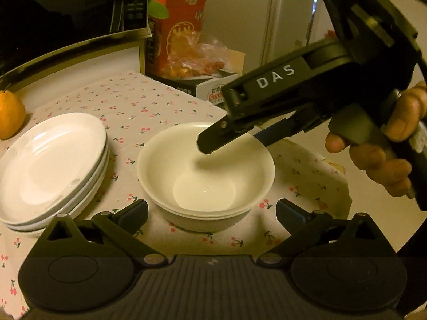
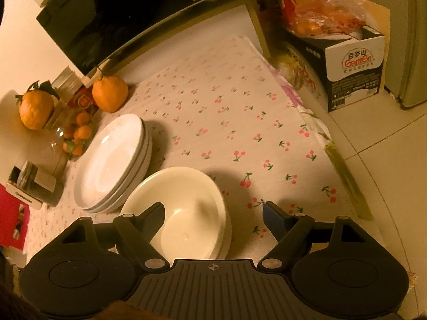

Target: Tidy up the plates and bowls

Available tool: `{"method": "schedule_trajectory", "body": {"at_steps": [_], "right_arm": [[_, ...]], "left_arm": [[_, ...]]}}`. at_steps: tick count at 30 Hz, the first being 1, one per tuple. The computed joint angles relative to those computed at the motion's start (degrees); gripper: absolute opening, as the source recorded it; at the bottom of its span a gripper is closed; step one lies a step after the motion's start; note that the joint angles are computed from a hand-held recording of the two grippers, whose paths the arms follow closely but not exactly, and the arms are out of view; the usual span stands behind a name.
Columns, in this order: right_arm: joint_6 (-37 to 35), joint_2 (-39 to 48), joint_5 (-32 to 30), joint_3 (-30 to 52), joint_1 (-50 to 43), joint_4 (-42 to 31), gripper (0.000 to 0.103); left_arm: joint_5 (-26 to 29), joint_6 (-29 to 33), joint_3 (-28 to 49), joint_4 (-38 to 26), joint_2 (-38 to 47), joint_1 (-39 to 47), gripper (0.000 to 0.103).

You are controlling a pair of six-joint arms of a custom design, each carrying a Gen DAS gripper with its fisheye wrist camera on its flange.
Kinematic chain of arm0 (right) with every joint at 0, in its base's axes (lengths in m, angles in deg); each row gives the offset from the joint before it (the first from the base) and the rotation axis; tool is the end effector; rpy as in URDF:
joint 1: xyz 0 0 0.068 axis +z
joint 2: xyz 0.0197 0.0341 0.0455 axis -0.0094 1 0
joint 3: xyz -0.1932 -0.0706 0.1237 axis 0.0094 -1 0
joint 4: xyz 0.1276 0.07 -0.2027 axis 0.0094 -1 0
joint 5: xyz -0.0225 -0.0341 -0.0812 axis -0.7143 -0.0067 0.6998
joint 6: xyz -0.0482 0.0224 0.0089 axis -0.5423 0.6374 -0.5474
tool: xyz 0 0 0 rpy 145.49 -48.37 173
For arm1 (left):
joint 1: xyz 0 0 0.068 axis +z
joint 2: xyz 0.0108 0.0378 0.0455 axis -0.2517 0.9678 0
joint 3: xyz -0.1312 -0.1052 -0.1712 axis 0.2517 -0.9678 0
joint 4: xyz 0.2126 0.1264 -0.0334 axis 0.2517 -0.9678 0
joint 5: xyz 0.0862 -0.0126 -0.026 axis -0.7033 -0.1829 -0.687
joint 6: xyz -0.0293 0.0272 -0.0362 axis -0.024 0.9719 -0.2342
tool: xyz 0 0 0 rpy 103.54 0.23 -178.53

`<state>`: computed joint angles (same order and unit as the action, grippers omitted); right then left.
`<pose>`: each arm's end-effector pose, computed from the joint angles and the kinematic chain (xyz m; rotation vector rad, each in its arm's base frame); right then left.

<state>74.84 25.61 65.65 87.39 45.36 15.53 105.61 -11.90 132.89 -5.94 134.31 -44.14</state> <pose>0.1471 0.1297 0.2370 0.9091 2.2979 0.4027 0.2528 -0.1666 0.2200 1.4542 1.9338 -0.7228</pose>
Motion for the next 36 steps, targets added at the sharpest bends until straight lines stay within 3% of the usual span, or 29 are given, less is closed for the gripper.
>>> {"method": "schedule_trajectory", "body": {"at_steps": [21, 26, 36], "right_arm": [[0.2, 0.5, -2.3, -0.9, -0.9, 3.9, 0.081], [0.6, 0.0, -2.8, -1.3, -1.1, 5.0, 0.070], [0.6, 0.8, -1.1, -0.2, -0.7, 3.3, 0.060]], "left_arm": [[-1.9, -2.4, 4.0, -1.5, 3.6, -1.2, 0.098], [-1.8, -2.9, 4.7, -1.8, 4.2, -1.2, 0.094], [-1.9, -3.3, 6.0, -2.4, 5.1, -1.2, 0.093]]}}
